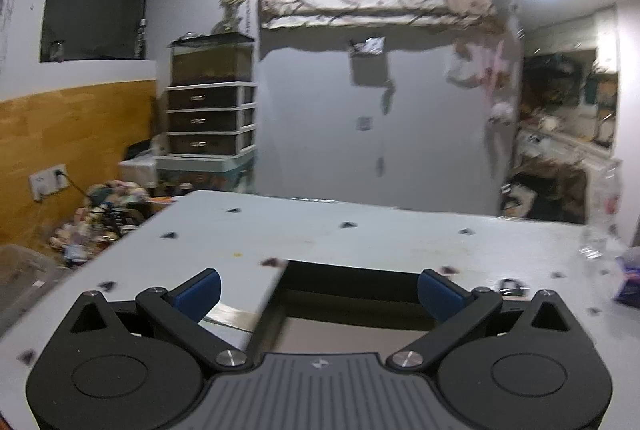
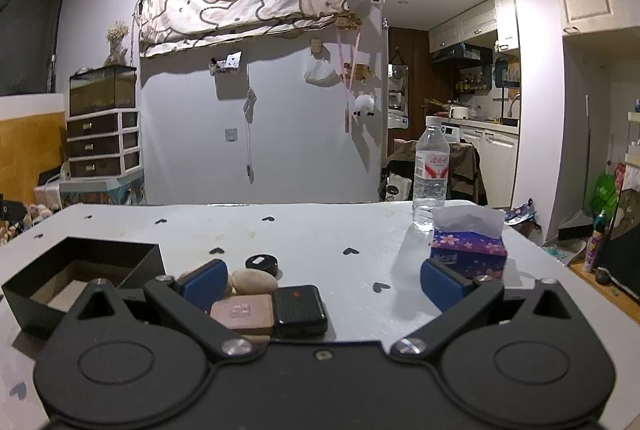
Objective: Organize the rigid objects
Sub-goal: 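Move the left tool to the black box edge while the right tool approaches the items, then grasp the UV gel polish box with wooden stick using the right gripper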
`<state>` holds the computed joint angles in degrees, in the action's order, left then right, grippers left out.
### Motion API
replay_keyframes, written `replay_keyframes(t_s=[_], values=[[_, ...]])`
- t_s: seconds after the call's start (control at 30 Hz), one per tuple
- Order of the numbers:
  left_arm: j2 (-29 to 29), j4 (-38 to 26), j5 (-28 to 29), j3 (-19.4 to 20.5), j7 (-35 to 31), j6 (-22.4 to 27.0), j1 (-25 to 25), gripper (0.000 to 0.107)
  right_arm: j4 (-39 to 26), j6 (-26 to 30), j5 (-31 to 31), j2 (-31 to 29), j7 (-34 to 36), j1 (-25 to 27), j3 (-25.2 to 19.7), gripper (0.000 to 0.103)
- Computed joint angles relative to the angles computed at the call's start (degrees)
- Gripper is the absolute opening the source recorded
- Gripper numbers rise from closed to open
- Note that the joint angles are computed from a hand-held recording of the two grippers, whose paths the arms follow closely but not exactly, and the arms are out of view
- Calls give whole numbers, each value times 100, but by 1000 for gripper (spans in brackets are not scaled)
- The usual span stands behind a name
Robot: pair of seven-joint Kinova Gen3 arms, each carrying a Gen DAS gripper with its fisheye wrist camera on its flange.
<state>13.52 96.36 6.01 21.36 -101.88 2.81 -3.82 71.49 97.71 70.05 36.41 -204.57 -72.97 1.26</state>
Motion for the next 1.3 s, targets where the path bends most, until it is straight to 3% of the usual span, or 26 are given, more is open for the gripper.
replay_keyframes(t_s=[0.07, 0.17, 0.27, 0.37, 0.47, 0.6, 0.73, 0.83, 1.07, 1.3], values=[[119, -218, -121, -227, 43, 99, 143, 103, 5, -119, -84, -43, -91, 99, -25, 103], [326, -572, -25, -20, -224, 435, -87, 103, -51, -240, -181, -19, -110, 225, -15, 103], [580, -1060, 232, 82, -559, 1072, -239, 103, -167, -370, -271, 57, -93, 317, 22, 103], [790, -1472, 209, -372, -535, 1553, 116, 100, 54, -826, -322, -95, -195, 433, -30, 103], [1041, -1877, 165, -812, -548, 1978, 480, 87, 266, -1304, -394, -245, -330, 580, -110, 103], [1335, -2328, 338, -985, -768, 2587, 556, 60, 370, -1668, -419, -261, -371, 711, -136, 103], [1493, -2556, 297, -1218, -799, 2922, 718, 44, 452, -2052, -452, -277, -469, 860, -105, 102], [1585, -2725, 193, -1344, -799, 3141, 818, 23, 429, -2327, -594, -250, -490, 1024, -95, 102], [1701, -2963, 2, -1499, -748, 3423, 950, 14, 357, -2933, -937, -153, -299, 1310, 1, 102], [1738, -2974, -145, -1570, -691, 3446, 1034, 8, -218, -2986, -1601, 120, 391, 1486, 83, 102]])
